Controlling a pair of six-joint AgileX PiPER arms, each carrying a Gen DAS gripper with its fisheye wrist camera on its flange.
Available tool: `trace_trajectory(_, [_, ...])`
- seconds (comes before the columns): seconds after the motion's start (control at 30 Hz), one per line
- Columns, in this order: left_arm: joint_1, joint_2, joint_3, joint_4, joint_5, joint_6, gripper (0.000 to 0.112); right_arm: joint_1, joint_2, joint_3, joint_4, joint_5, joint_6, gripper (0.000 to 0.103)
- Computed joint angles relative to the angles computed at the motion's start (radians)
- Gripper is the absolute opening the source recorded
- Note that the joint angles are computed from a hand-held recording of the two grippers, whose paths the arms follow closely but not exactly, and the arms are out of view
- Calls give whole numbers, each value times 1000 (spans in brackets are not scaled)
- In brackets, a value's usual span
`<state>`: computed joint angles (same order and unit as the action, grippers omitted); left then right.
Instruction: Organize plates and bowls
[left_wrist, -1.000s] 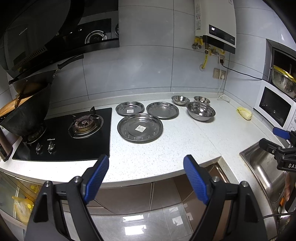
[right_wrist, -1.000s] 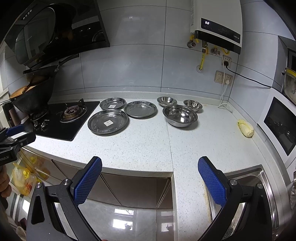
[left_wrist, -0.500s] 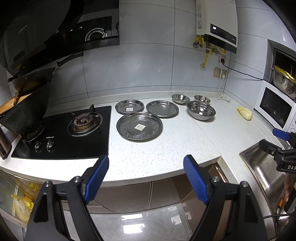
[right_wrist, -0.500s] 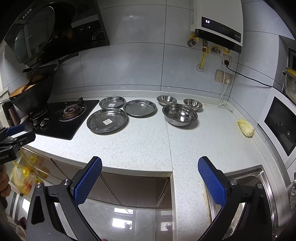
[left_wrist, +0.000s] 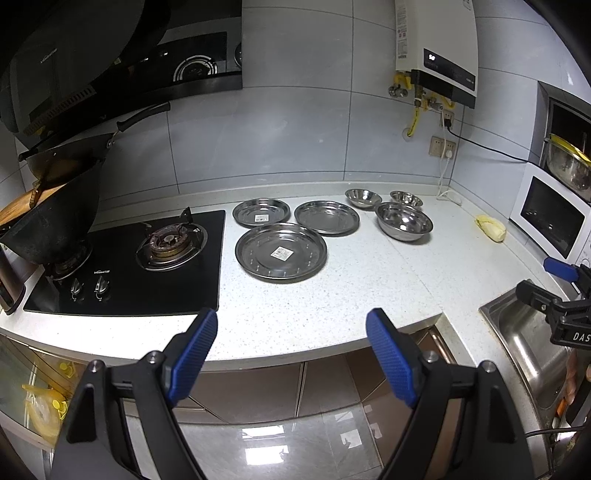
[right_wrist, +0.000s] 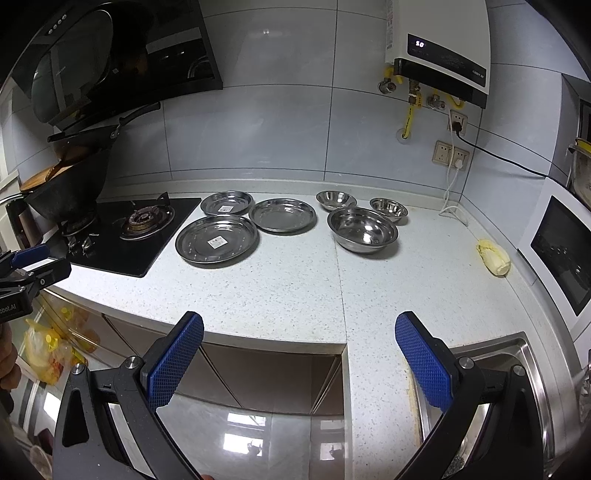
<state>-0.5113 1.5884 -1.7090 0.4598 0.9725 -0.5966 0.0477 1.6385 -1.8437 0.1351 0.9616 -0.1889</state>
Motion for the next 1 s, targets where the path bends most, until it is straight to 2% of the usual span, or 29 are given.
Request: trace_trajectory(1.0, [-13,23,-31,-6,38,-10,82,-24,20,-6,48,3,-58,102])
